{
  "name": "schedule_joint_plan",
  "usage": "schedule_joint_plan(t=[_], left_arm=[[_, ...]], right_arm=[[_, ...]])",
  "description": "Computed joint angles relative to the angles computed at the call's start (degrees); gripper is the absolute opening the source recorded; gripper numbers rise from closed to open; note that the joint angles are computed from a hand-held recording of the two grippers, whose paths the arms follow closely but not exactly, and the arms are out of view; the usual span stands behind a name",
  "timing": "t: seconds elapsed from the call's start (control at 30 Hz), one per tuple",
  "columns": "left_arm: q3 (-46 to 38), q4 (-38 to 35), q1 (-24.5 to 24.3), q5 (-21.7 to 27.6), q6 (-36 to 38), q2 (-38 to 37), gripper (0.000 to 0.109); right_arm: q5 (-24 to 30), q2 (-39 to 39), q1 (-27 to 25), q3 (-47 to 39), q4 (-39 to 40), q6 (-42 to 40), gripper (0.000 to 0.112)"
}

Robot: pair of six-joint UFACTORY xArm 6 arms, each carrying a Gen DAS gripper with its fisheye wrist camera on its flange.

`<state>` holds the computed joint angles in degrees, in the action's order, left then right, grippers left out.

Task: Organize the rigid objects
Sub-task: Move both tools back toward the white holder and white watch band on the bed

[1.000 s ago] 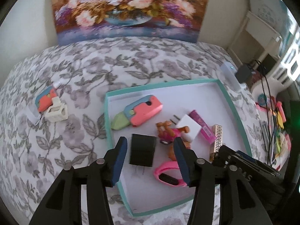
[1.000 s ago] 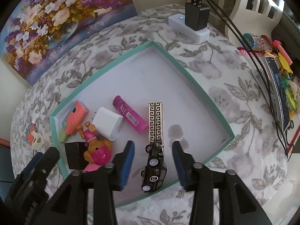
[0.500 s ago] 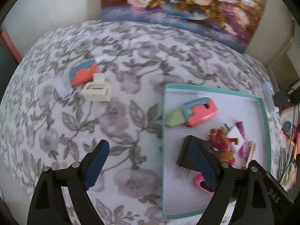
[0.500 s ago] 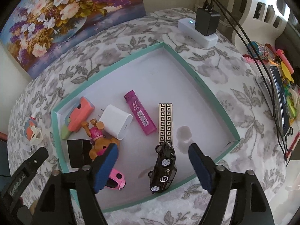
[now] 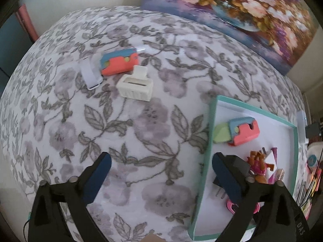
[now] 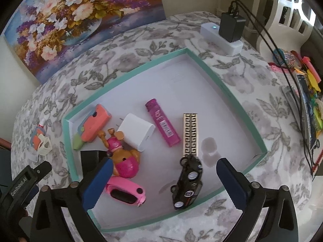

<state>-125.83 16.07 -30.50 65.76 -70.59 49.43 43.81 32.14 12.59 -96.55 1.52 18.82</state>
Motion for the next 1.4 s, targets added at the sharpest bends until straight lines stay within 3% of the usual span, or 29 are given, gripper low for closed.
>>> schedule_joint_plan(t=[0.37,0.9,1.4], left_arm=[[13.9,1.5,2.5,-5.4,-4.9,-8.6,0.101],[37.9,5.8,8.7,-12.1,-13.7,-24.4,0.101],[45.4,6.2,12.2,-17.1,-14.4,-28.9,0.101]], right_arm=[[-5.1,-1.4,3.3,1.2,-0.4,-1.0,0.103],[-3.8,2.2,10.7,-4.5,-0.5,-4.0,0.103],[-2.1,8.9,15.2,-14.1,-0.4,-5.8,0.103]])
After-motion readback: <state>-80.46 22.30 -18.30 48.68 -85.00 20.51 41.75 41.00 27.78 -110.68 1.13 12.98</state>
